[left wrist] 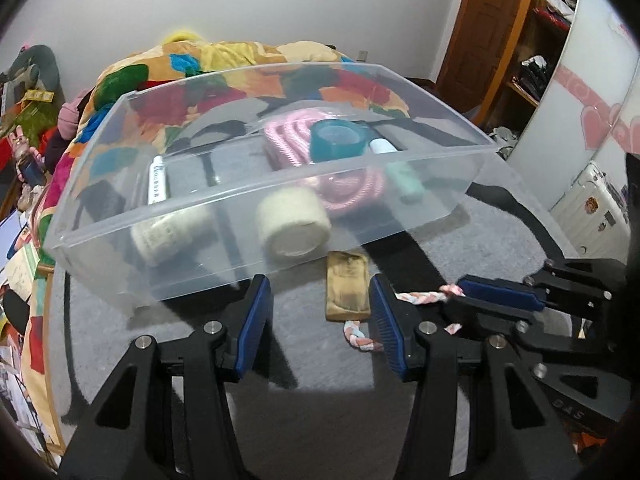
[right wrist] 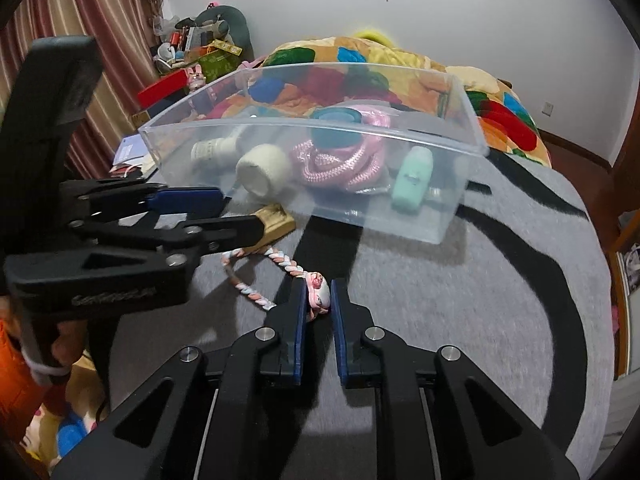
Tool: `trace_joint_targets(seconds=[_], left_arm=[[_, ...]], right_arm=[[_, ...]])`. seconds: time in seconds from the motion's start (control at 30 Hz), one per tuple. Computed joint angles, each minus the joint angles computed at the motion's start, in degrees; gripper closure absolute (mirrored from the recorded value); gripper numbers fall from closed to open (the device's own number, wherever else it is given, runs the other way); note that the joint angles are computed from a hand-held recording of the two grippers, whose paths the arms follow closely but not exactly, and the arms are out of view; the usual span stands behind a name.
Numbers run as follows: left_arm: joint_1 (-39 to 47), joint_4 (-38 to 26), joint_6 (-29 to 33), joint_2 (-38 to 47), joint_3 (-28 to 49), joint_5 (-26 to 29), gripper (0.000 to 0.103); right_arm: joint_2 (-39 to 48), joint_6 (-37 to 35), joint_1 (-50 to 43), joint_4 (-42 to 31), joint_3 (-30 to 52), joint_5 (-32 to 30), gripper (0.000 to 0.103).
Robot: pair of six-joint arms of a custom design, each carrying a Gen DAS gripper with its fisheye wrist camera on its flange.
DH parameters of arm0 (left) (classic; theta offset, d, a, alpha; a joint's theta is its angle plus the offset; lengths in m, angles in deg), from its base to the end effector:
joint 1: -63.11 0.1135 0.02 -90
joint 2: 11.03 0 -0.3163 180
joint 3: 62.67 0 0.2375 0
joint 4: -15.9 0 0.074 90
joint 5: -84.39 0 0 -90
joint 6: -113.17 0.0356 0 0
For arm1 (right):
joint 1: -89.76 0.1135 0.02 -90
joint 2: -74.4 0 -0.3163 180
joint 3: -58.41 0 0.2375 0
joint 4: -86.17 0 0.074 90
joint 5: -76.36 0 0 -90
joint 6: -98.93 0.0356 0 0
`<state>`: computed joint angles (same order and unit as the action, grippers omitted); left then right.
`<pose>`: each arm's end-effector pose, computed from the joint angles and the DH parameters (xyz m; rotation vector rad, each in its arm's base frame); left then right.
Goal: Organize objects
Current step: 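Grasp the tan block with the left tool while the right grasps the rope loop, then drop the tan block and rope loop into the clear box and open both tools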
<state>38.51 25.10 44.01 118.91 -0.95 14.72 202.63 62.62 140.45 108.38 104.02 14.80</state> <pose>0.3280 -0.1638 0.0434 1.1117 2.3241 -0.4845 0.2021 0.2200 0.0349 0.2271 2.4350 0.1301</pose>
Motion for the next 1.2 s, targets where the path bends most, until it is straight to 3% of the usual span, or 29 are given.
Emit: trace_joint_targets(seconds=[0.27,0.33,0.4,0.47,0.8,0.97,1.03,1.2], left_arm=[[-2.2,-1.6,-1.0,1.3,2.0,-1.7,0.055],[-2.1,-1.9,-1.1,1.6,2.5,-1.1,0.074],[-1.7,-3.3,-0.7,1.9,3.2,0.3,0.079],[-1.3,-1.9,-0.2,1.4,2.1,0.5,0.080],[2.8,4.3,0.8,-0.8,-4.3,4.8,0.080],[6.0,5.4,1.2,-1.6,-6.5,7.5,0.080],[7.3,5.9,1.1,-2.4,-7.4,8.7,0.080],[10.0,6.8,0.7,-5.4,-9.1,11.3,0.080]], right_arm=[[-1.3,5.2,3.0,1.0,-4.3,2.8,0.095],[-1.5,5.1,2.1,1.8,-4.5,2.6,0.094],[-1.6,4.8,1.2,4.5,-5.5,1.4,0.094],[-1.5,3.0,-0.3,6.0,-5.0,-0.8,0.094],[0.1,-2.0,-2.5,-6.5,5.0,-2.3,0.084],[1.2,-1.7,-1.7,-6.8,5.6,-0.9,0.083],[0.9,-1.2,-1.7,-6.4,5.2,-0.7,0.092],[-1.5,-1.9,-1.4,-0.7,2.1,-1.0,0.092]])
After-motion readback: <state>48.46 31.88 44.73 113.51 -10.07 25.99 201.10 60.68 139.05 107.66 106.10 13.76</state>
